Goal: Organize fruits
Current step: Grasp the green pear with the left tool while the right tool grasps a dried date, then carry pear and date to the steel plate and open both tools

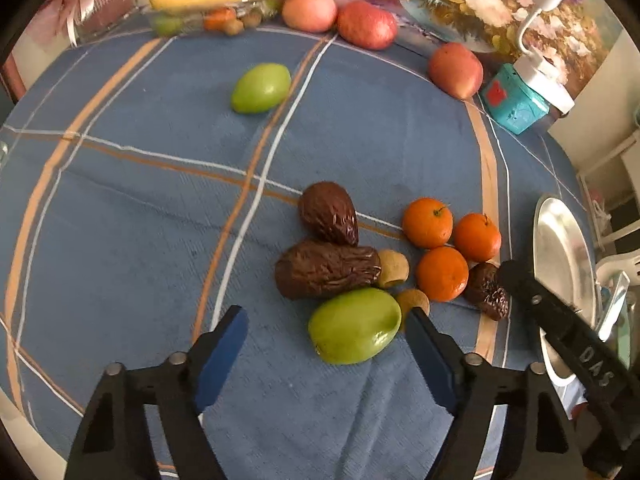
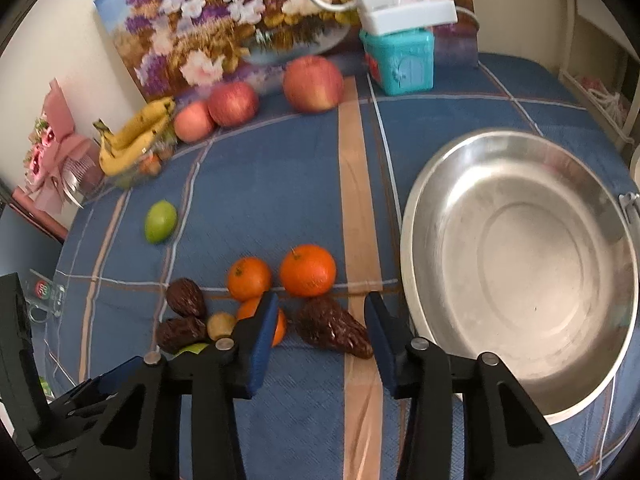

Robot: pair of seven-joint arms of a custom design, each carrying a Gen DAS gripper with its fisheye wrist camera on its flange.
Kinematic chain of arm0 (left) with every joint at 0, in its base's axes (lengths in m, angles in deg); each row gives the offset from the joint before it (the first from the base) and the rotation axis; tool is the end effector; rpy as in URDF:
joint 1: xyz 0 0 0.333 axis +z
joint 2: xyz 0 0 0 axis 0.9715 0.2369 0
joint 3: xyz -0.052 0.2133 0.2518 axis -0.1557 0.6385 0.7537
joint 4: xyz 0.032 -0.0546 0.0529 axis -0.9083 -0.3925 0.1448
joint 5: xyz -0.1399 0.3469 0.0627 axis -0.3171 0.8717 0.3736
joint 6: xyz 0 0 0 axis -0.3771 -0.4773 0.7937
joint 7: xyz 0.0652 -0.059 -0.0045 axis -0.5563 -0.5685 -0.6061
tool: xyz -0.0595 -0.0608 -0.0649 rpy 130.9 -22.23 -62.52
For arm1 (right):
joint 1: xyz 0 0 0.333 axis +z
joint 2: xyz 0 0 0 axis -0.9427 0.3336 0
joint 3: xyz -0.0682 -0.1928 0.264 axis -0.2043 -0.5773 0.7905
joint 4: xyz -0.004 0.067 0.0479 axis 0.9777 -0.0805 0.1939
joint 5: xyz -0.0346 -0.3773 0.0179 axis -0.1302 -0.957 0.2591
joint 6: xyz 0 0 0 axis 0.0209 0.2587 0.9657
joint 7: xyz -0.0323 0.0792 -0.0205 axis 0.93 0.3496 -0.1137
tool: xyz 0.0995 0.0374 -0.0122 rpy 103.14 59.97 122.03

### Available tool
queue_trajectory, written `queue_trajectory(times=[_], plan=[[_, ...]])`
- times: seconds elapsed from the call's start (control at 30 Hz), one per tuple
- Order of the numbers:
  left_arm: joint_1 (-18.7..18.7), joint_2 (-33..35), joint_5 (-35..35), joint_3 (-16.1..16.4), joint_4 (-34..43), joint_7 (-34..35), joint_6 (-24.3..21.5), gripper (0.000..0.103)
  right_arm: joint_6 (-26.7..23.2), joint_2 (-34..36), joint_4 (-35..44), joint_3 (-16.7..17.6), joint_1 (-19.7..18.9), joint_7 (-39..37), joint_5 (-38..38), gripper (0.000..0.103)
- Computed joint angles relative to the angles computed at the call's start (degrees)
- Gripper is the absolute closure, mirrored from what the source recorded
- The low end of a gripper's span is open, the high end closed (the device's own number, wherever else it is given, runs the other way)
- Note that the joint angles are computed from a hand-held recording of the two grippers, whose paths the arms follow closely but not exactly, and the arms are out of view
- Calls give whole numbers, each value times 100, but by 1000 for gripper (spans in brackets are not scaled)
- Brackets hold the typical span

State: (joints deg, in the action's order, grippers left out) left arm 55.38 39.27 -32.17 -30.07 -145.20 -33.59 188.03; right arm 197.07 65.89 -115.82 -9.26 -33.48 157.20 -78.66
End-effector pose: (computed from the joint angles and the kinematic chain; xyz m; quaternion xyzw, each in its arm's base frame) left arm 0.4388 -0.3390 0.5017 -0.9021 0.3897 -0.1666 0.0809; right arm 0.5307 0.5131 0.5246 -0.8056 0.5281 -0.0172 0.2680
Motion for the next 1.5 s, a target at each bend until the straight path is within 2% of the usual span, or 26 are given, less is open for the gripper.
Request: queue_trajectory(times=[0.2,0.4,0.47,0.5,0.6,0.93,1.2,1.3,1.5], plan=[[44,-96,-443,48,-365,108,671,30,-303,133,141,40,-15,-101,105,59],[114,-197,-532,44,-507,123,871,39,-403,180,168,4,18,-64,86,59],[140,-284,-542,38,-654,63,1124,49,-402,205,192,-2,21,-65,78,59],[148,-329,-553,26,-704,40,1169,49,-408,218,212,1,18,-68,87,59],[180,-401,-548,2,-751,1,1110,49,-385,200,179,-2,23,-86,76,59],[366,-958,-28,-215,-1021,-871,816,49,-620,156,206,93,-88,-258,326,59],[372,-959,24,-274,-993,-947,761,49,-811,300,423,15,39,-349,153,55],[364,-903,21,-258,-923,-933,708,49,-896,401,493,131,-38,-475,385,55],[359,-932,57,-250,-955,-1009,717,49,-875,356,427,83,-17,-420,448,64]])
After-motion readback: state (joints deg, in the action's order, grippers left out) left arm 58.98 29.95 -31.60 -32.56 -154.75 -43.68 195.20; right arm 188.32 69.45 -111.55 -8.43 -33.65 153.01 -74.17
